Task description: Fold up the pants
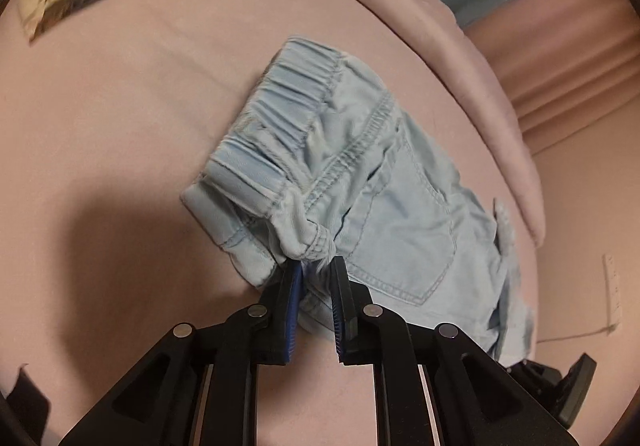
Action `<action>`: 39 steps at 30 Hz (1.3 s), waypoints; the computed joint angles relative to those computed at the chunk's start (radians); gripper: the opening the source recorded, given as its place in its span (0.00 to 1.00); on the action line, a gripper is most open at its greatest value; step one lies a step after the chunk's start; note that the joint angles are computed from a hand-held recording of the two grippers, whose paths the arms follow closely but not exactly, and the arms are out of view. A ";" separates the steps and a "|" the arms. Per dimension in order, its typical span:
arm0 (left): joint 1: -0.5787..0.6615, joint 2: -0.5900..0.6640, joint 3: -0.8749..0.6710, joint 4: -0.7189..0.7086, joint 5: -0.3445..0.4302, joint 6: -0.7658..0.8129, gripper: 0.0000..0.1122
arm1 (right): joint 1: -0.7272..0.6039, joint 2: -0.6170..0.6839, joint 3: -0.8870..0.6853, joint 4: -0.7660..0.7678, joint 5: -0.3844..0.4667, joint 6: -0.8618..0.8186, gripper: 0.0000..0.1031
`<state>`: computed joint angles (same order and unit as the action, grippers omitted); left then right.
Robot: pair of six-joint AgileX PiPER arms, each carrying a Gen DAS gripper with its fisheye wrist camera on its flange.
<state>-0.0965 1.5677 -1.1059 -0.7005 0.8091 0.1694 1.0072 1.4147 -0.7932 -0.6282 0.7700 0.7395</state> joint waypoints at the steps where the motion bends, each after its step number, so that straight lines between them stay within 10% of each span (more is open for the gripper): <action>1: -0.016 -0.013 -0.028 0.068 0.030 -0.033 0.14 | -0.006 0.026 -0.004 0.008 -0.003 -0.009 0.10; 5: -0.064 -0.104 -0.058 0.273 0.125 -0.097 0.38 | -0.060 -0.052 0.012 0.138 -0.017 -0.124 0.23; 15: -0.310 -0.038 -0.192 0.265 0.095 -0.041 0.38 | -0.602 -0.345 0.059 0.620 -0.115 -0.432 0.34; 20: -0.549 0.187 -0.452 0.255 0.123 -0.008 0.38 | -0.936 -0.181 -0.121 0.799 -0.059 -0.559 0.38; 30: -0.704 0.605 -0.967 0.295 0.314 -0.072 0.38 | -1.002 0.317 -0.674 0.702 0.282 -0.575 0.40; 36: -0.713 0.628 -0.987 0.280 0.324 -0.067 0.23 | -0.996 0.507 -0.866 0.665 0.361 -0.606 0.40; 38: -0.716 0.612 -0.964 0.281 0.310 -0.065 0.20 | -1.014 0.525 -0.843 0.686 0.351 -0.614 0.01; 39: -0.718 0.603 -0.949 0.280 0.299 -0.065 0.19 | -1.024 0.518 -0.809 0.706 0.328 -0.628 0.03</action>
